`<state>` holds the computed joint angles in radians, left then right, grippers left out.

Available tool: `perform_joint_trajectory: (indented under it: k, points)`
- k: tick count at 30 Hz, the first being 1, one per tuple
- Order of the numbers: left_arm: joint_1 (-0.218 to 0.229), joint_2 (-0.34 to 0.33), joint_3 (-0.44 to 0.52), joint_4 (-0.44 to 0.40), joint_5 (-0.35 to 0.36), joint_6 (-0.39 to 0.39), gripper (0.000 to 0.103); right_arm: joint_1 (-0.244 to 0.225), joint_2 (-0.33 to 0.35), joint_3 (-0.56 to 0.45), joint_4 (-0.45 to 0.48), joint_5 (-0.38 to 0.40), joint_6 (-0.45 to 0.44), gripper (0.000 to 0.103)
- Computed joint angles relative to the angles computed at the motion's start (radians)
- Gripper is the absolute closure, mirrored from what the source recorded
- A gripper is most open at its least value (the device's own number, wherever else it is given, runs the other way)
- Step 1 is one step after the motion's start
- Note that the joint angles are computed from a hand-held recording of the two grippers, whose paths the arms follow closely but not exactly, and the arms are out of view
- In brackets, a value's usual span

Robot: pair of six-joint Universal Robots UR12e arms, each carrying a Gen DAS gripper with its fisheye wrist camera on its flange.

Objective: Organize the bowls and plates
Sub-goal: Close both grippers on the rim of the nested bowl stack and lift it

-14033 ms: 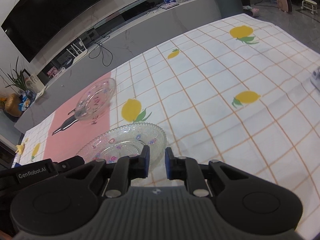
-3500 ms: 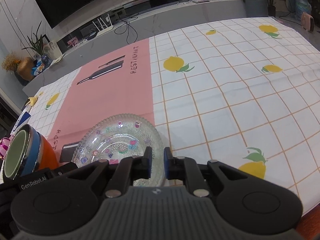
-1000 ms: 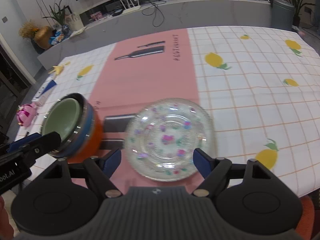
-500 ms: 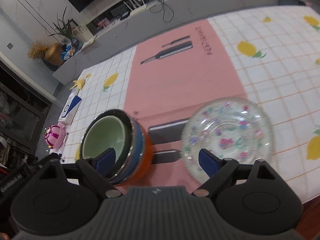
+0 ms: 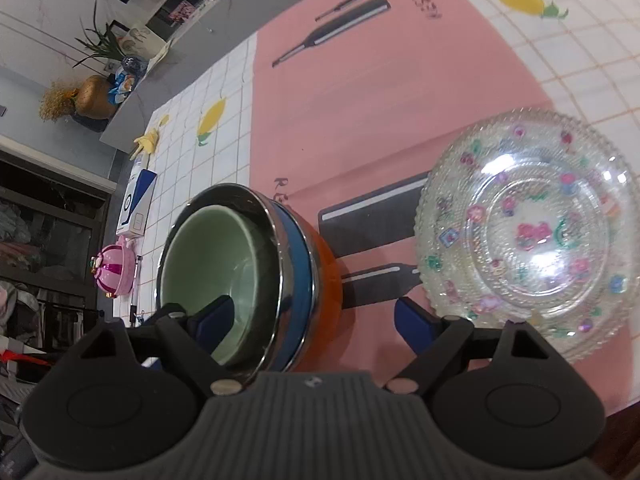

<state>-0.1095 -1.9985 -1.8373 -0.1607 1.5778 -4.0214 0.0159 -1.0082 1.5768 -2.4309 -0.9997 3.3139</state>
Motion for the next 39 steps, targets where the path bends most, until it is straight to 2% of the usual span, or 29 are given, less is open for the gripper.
perform_joint_trajectory:
  k: [3, 10, 22, 24, 26, 39]
  points:
    - [0.007, -0.009, 0.001, 0.011, -0.028, -0.019, 0.030, 0.001, 0.012, -0.013, 0.018, 0.011, 0.008, 0.023]
    - [0.016, -0.028, 0.017, -0.009, -0.067, -0.030, 0.032, 0.002, 0.029, -0.030, 0.037, 0.025, 0.015, 0.024]
    - [0.020, -0.046, 0.028, -0.020, -0.105, -0.047, 0.048, -0.004, 0.045, -0.037, 0.056, 0.076, 0.033, 0.036]
    - [0.019, -0.047, 0.029, -0.019, -0.105, -0.045, 0.050, -0.004, 0.045, -0.036, 0.052, 0.080, 0.034, 0.041]
    - [0.017, -0.047, 0.031, -0.024, -0.102, -0.045, 0.051, -0.007, 0.046, -0.033, 0.043, 0.101, 0.036, 0.047]
    - [0.020, -0.045, 0.030, -0.023, -0.115, -0.026, 0.052, -0.006, 0.043, -0.023, 0.019, 0.100, 0.034, 0.050]
